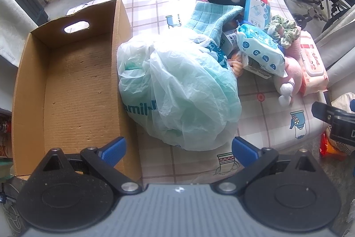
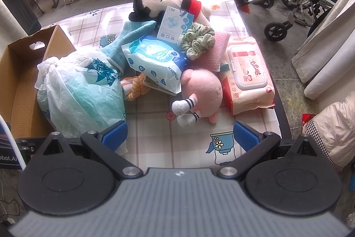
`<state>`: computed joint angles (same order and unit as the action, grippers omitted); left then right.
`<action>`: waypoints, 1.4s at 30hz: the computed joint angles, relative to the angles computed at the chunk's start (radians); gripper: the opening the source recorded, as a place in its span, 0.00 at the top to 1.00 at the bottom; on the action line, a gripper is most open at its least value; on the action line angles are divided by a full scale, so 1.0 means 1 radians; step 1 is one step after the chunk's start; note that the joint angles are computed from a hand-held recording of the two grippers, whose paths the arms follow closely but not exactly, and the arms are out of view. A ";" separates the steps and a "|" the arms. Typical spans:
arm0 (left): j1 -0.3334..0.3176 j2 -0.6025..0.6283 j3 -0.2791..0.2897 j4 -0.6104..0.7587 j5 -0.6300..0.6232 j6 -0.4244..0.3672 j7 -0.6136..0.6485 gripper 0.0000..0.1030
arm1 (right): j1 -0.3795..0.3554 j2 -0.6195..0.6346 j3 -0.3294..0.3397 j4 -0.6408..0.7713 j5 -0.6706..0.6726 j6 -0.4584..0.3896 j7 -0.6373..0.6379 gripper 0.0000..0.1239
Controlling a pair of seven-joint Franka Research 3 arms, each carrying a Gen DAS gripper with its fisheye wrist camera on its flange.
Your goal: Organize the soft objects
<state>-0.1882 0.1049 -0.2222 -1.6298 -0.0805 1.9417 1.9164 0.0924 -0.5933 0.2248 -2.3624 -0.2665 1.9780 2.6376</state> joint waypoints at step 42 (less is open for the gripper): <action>0.015 -0.043 0.007 -0.077 -0.187 0.200 -0.005 0.04 | -0.049 -0.137 -0.045 -0.138 -0.019 0.200 -0.166 0.18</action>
<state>-0.1733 0.0624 -0.2151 -1.7064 -0.2671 2.1418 1.9116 0.0435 -0.7301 0.1799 -2.5002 -0.2859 2.1776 2.4721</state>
